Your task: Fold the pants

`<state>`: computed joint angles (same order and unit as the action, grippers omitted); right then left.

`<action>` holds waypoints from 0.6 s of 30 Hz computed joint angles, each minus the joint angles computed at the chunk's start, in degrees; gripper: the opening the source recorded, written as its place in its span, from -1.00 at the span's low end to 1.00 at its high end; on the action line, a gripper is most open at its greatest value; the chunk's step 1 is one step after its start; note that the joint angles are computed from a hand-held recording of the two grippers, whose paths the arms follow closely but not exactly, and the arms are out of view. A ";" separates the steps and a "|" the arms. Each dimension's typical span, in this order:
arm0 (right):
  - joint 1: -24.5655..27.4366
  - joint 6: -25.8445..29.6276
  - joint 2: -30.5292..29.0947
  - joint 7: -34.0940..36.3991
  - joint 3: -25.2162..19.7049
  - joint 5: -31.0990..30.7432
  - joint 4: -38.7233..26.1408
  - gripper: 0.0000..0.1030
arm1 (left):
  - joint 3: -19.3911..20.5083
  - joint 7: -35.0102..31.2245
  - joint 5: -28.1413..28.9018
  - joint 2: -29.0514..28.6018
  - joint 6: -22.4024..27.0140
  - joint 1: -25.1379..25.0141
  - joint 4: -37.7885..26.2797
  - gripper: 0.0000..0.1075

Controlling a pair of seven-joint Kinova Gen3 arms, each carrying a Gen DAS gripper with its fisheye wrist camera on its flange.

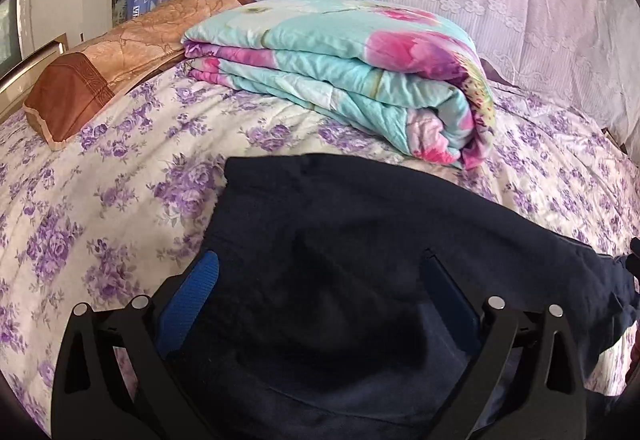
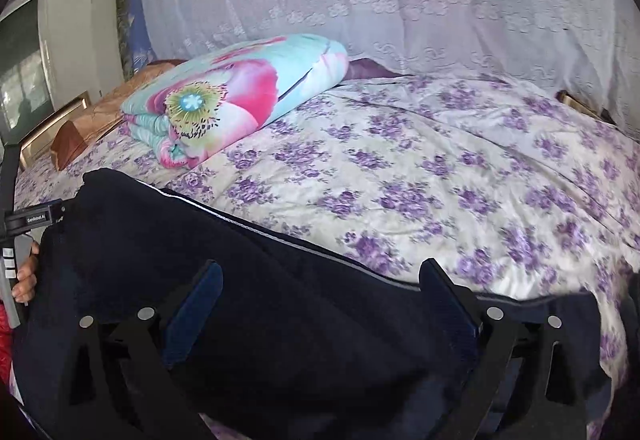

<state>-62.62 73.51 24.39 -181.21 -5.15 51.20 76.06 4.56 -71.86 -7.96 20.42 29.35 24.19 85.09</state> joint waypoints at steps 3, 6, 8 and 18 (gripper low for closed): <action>3.53 -5.90 0.20 2.54 -0.19 -1.69 0.92 0.93 | 1.15 -1.96 2.11 2.25 2.26 -2.53 -3.77 0.83; 5.93 -11.44 0.17 4.65 -0.82 -3.11 2.40 0.93 | -1.60 -7.14 8.84 4.51 4.26 -2.40 -7.36 0.83; 5.69 -11.53 1.13 7.72 -0.12 -4.45 1.42 0.93 | -3.89 -9.67 12.25 5.68 6.57 -1.58 -9.96 0.83; 5.10 -17.19 0.46 10.62 1.24 -5.14 3.25 0.93 | 9.79 -28.26 19.60 -5.43 -7.74 -5.42 6.23 0.82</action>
<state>-57.52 56.32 24.85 -170.59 -3.91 46.06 79.30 14.35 -100.13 11.64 14.99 21.61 18.77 91.32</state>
